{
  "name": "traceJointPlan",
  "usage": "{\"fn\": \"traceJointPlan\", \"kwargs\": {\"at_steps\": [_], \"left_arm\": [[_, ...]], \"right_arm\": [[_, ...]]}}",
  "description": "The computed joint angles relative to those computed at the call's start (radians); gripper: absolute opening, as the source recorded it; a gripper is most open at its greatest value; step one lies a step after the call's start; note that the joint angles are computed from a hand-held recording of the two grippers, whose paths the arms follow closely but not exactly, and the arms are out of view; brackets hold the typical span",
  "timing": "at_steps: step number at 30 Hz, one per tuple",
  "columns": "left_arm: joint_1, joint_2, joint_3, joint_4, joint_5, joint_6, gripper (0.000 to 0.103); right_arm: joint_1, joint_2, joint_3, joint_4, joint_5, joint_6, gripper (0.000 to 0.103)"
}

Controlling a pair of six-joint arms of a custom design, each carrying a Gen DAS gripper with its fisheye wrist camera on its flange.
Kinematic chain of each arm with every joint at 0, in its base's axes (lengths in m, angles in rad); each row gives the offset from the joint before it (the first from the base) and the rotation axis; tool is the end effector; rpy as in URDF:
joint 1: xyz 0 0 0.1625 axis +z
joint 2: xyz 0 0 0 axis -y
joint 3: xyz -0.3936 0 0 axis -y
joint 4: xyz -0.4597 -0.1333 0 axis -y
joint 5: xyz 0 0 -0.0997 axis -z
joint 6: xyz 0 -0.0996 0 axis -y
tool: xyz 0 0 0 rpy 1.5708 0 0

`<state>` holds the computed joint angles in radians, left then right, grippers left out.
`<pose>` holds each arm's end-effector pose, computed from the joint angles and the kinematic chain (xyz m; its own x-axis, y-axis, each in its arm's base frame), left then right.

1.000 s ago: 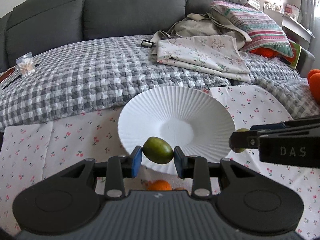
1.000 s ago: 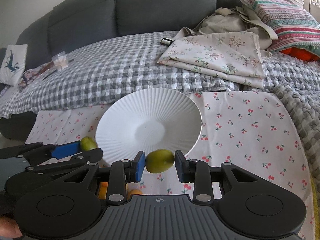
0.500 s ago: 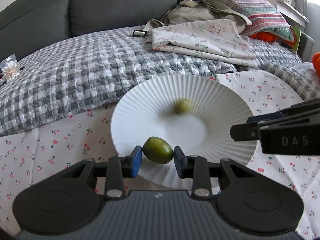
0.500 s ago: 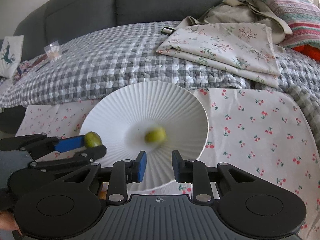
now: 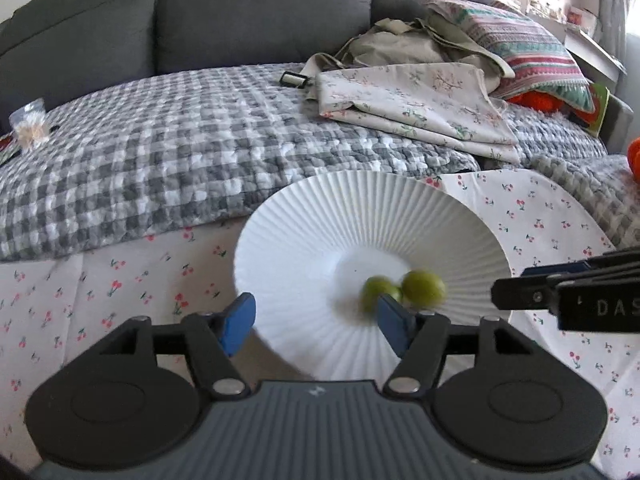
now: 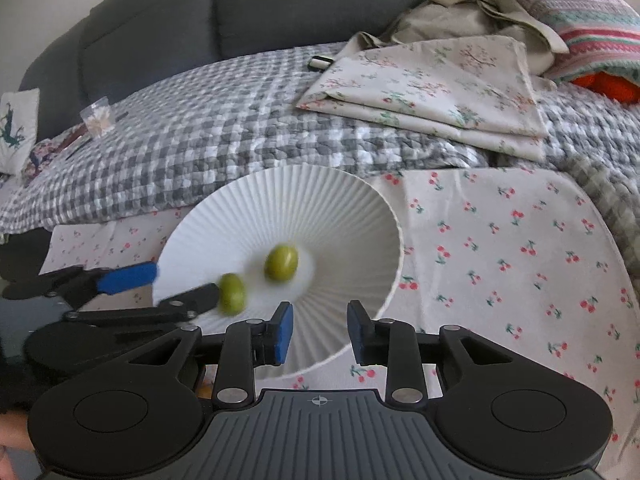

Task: Organize fruits
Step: 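Open both tools to drop the limes into the white plate, then move both tools back to the fruit cluster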

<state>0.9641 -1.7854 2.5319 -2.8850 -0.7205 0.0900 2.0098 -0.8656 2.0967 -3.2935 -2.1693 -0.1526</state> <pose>-0.0417 -0.4251 0.2331 -0.7261 0.1063 -0.6794 0.5482 0.6859 -0.4786 0.2973 -0.4515 0.0033 -0.7939 -0.2304 0.5627 -0.5012 0.7719 -0.3911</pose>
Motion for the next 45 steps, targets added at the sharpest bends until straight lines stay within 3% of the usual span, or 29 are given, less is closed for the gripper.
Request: {"fn": "traceJointPlan", "kwargs": {"at_steps": [5,8,10,15,19,28,36,45], "left_arm": [[-0.03,-0.134,0.032,0.164,0.017,-0.114,0.067],[-0.063,-0.228,0.052,0.282,0.031,-0.202,0.074],[-0.091,-0.296,0.062,0.392,0.047,-0.27,0.075],[-0.155,-0.442,0.071,0.656,0.037,-0.421,0.079],[-0.214,-0.549,0.077,0.846,0.023,-0.536,0.088],[-0.359,-0.781,0.094,1.282,0.033,-0.799,0.098],[-0.358,-0.835,0.113,1.359,0.06,-0.845,0.101],[-0.328,-0.814,0.17,1.217,0.017,-0.697,0.101]], "right_arm": [[0.008,-0.047,0.028,0.03,0.004,0.052,0.033],[0.021,-0.073,0.043,0.043,0.007,0.069,0.04],[0.032,-0.083,0.051,0.055,0.0,0.079,0.05],[0.064,-0.121,0.078,0.086,-0.016,0.107,0.058],[0.095,-0.168,0.108,0.115,-0.025,0.15,0.082],[0.164,-0.228,0.173,0.203,-0.02,0.233,0.092],[0.175,-0.266,0.217,0.183,0.028,0.276,0.098],[0.164,-0.249,0.205,0.243,0.023,0.302,0.099]]}}
